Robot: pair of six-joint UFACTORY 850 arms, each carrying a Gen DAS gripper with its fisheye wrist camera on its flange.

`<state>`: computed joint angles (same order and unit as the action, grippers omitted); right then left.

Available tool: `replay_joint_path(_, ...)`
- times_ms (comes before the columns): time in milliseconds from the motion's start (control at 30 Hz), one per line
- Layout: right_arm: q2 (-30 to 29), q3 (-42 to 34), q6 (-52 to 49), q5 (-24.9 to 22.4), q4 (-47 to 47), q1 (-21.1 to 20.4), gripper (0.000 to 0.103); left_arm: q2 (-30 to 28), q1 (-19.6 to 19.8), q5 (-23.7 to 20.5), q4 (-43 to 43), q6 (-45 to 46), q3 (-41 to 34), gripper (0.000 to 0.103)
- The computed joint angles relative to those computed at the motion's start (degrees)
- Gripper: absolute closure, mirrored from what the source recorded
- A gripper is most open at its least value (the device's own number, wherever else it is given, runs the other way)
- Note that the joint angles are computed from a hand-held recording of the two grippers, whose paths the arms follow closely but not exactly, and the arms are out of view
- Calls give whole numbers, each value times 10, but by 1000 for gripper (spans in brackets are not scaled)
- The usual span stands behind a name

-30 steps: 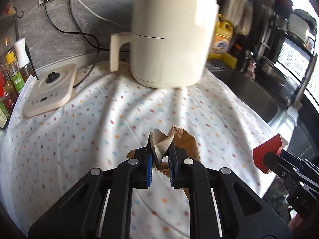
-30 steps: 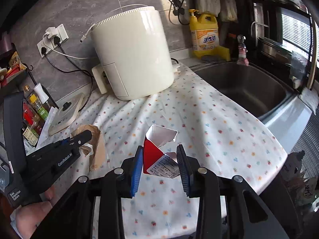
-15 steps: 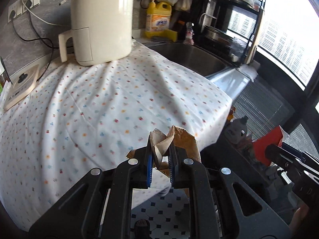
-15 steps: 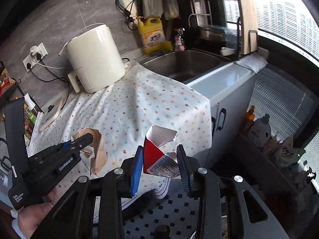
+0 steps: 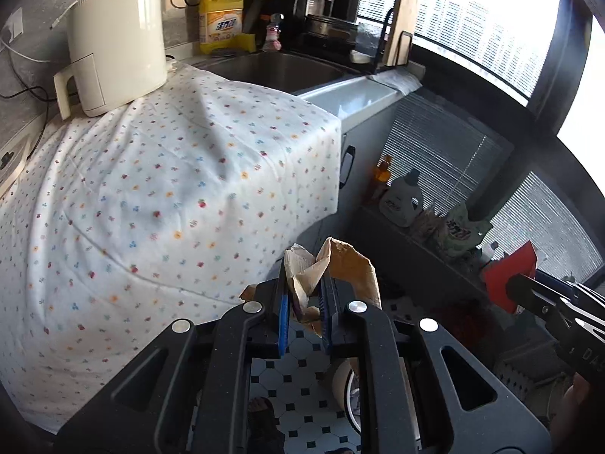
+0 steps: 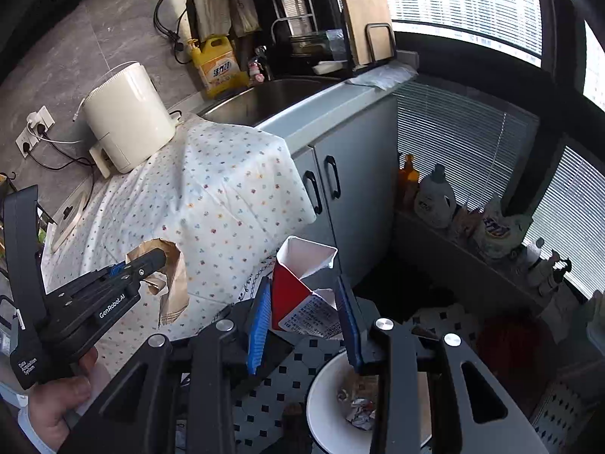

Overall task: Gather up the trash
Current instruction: 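Carry the brown paper bag and red-white carton over the bucket and open both tools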

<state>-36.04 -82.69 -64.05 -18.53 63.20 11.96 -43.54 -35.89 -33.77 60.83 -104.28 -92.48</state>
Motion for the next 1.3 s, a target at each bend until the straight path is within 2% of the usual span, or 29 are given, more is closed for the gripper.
replay_joint_path(267, 25, 77, -44, 4, 43, -36, 66, -43, -33, 14, -45, 39, -37, 90)
replay_joint_path(300, 27, 86, -55, 4, 54, -41, 58, -48, -36, 16, -50, 44, -40, 90)
replay_joint_path(333, 29, 95, -69, 3, 72, -47, 43, -55, -40, 18, -57, 52, -46, 90)
replay_joint_path(367, 33, 107, -88, 7, 96, -52, 40, -60, -44, 20, -64, 58, -51, 90)
replay_joint_path(633, 52, 159, -136, 13, 148, -87, 40, -99, -62, 32, -115, 115, -96, 90)
replay_joint_path(900, 75, 196, -185, 20, 194, -118, 40, -150, -74, 55, -206, 219, -168, 89)
replay_joint_path(1067, 82, 207, -191, 24, 201, -138, 40, -172, -74, 79, -274, 281, -203, 80)
replay_joint_path(1133, 85, 211, -200, 23, 211, -145, 40, -178, -75, 80, -279, 290, -215, 63)
replay_joint_path(1233, 89, 215, -214, 17, 226, -155, 40, -179, -77, 74, -271, 287, -225, 54)
replay_joint_path(1300, 91, 216, -226, 10, 237, -160, 40, -177, -78, 68, -262, 282, -227, 52)
